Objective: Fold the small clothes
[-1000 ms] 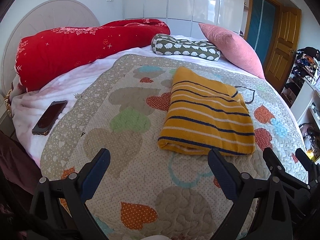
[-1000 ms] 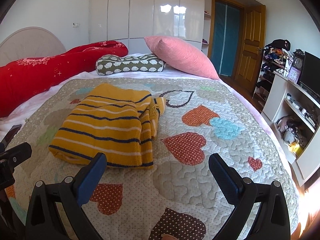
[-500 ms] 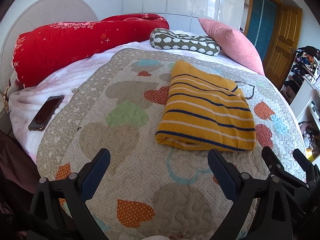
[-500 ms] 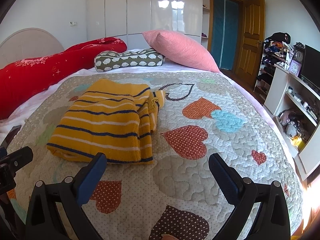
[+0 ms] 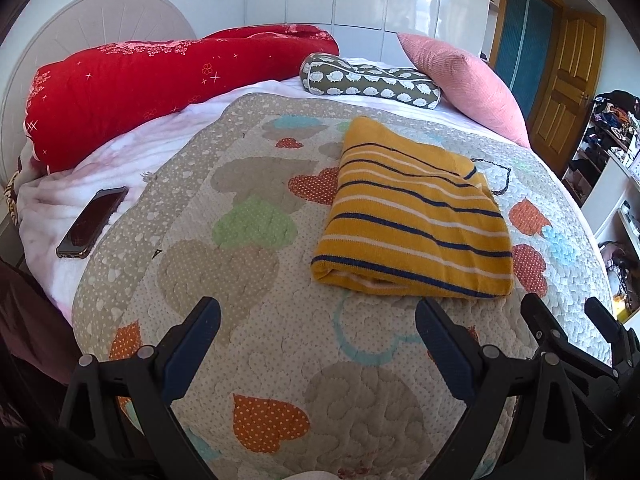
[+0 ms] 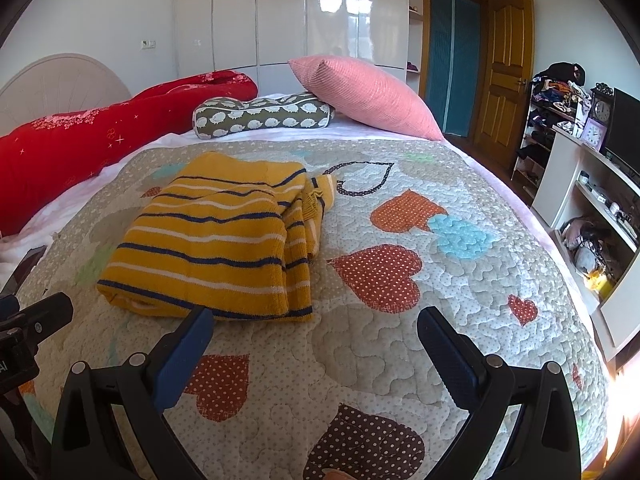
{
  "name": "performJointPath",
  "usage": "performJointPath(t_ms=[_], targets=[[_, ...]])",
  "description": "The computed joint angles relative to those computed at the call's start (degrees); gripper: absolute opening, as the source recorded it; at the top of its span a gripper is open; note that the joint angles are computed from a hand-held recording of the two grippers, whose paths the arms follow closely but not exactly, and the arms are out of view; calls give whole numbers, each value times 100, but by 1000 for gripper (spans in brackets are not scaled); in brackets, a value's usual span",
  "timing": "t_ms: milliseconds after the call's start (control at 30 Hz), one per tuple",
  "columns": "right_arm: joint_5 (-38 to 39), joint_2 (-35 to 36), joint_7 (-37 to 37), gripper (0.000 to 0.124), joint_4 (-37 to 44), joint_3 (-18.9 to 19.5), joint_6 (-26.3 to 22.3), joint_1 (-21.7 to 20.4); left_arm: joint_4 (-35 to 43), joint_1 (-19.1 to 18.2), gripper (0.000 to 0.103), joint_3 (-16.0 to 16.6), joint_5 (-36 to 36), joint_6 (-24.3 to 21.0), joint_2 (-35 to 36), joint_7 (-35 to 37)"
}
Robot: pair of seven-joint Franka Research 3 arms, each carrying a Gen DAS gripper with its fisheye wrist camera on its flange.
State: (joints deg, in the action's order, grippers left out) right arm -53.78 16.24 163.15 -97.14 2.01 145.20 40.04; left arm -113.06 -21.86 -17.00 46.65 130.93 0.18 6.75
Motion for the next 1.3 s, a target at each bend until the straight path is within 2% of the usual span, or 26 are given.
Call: performJointPath(t_ms=[1300], targets=[[180, 28, -127, 103, -47, -9, 27, 2, -89, 21, 97, 28, -103, 167, 39, 0]])
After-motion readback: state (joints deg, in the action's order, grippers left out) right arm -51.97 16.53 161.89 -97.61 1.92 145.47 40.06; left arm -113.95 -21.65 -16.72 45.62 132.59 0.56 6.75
